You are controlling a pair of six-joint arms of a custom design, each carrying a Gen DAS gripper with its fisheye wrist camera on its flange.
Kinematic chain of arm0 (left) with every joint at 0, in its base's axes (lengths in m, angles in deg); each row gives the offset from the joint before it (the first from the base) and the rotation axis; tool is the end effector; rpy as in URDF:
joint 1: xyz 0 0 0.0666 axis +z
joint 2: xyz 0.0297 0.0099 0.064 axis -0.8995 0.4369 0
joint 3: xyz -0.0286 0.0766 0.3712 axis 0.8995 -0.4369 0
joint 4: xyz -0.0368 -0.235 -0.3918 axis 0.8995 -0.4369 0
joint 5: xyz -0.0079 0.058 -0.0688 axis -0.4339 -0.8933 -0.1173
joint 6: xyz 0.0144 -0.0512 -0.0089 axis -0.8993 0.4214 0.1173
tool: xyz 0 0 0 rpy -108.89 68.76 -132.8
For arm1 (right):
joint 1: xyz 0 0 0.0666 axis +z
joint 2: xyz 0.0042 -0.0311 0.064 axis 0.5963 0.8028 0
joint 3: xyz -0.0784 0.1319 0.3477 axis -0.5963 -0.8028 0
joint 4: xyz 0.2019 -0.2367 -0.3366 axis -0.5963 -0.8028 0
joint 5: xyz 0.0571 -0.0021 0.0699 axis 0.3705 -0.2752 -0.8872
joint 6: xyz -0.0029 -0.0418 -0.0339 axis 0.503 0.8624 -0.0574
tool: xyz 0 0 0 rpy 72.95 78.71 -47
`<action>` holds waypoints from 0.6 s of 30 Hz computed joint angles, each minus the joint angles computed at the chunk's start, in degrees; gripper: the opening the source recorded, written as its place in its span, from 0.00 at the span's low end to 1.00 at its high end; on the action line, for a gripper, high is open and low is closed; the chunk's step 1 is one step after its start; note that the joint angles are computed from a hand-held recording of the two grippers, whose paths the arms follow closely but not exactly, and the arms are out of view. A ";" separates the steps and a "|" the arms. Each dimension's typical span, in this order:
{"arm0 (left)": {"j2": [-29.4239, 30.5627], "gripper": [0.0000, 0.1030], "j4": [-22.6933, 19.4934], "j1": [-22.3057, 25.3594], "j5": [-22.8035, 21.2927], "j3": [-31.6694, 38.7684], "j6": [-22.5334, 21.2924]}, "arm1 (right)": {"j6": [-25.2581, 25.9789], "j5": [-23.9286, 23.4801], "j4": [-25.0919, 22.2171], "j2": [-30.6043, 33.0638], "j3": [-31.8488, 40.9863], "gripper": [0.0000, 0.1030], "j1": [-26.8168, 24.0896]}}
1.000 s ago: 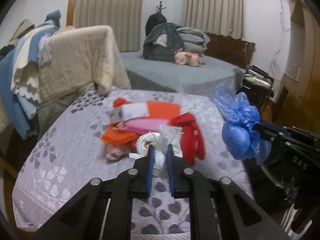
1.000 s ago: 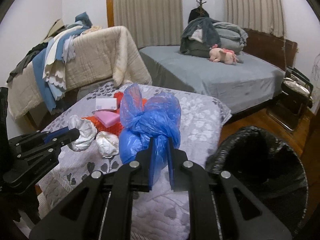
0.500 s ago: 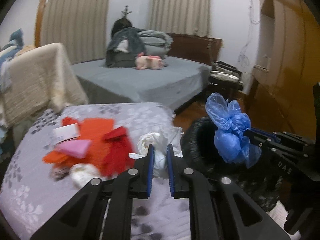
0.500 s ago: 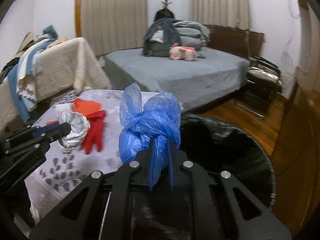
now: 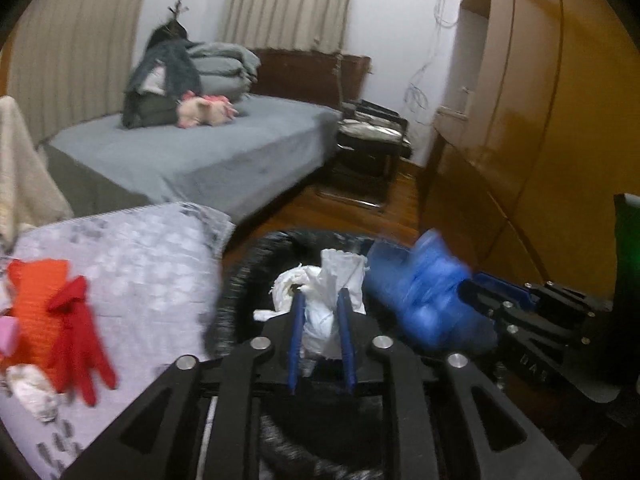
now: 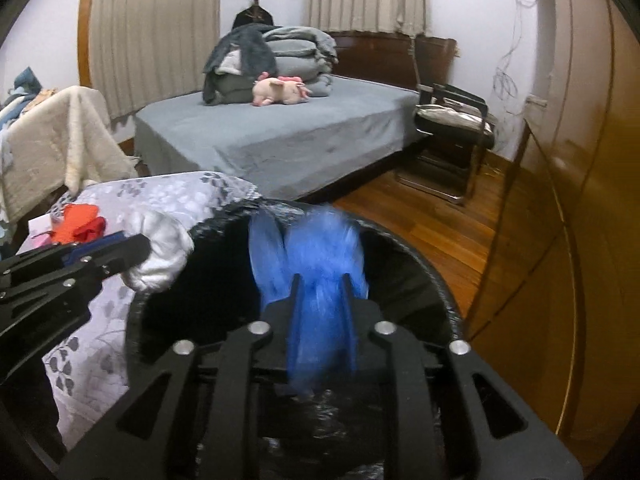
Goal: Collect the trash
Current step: 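Carry both items over the black bin and open both grippers to drop them, then return to the pile and grasp the red glove with the right gripper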
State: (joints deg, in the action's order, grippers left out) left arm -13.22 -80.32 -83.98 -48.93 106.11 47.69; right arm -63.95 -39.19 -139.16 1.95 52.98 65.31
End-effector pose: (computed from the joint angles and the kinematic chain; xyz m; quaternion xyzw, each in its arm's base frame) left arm 0.4809 -0.1956 0.4262 0.3756 0.8045 -0.2861 0.3603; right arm 0.3571 0.1669 0.4199 0.2393 0.8707 -0.1382 0.4070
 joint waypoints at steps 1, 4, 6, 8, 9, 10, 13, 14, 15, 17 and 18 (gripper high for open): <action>0.39 0.35 -0.44 -0.18 0.23 0.24 0.12 | -0.67 0.41 -0.62 -0.45 -0.42 0.37 -0.12; 0.58 0.44 -0.62 0.06 0.39 0.22 0.58 | -1.91 1.48 -1.26 -1.62 -1.31 0.48 0.03; 0.36 0.52 -0.02 0.72 -0.32 0.02 0.36 | -2.36 2.46 -1.04 -1.63 -1.37 0.65 0.29; -0.06 0.62 0.86 1.85 -1.05 -0.24 0.18 | -2.35 3.65 -0.24 -1.53 -1.25 0.78 0.67; -0.77 0.72 2.29 2.60 -1.95 -0.92 0.87 | -2.77 4.39 -0.30 -1.38 -0.98 0.88 1.23; -1.39 0.78 3.33 3.51 -2.80 -1.45 1.00 | -2.65 5.31 0.56 -1.12 -0.74 0.89 1.72; -2.18 0.84 4.65 6.63 -4.32 -2.10 0.88 | -0.52 5.06 3.81 0.03 0.38 0.92 2.42; -2.17 0.84 4.80 7.53 -4.77 -2.10 0.85 | 0.55 4.86 5.31 0.84 0.96 0.92 2.78; -2.39 0.85 5.23 8.86 -5.42 -2.32 1.06 | 1.38 4.52 6.46 1.81 1.75 0.93 3.02; -2.65 0.86 6.21 11.54 -7.15 -2.70 1.36 | 3.10 3.59 8.58 3.46 3.00 0.93 3.75; -2.67 0.86 6.53 12.63 -7.87 -2.76 1.44 | 4.09 3.08 9.60 4.84 4.22 0.93 4.03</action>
State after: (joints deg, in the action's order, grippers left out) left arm -15.88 -73.79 -71.36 -56.80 103.35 49.14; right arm -59.86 -36.11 -129.56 6.78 57.20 69.35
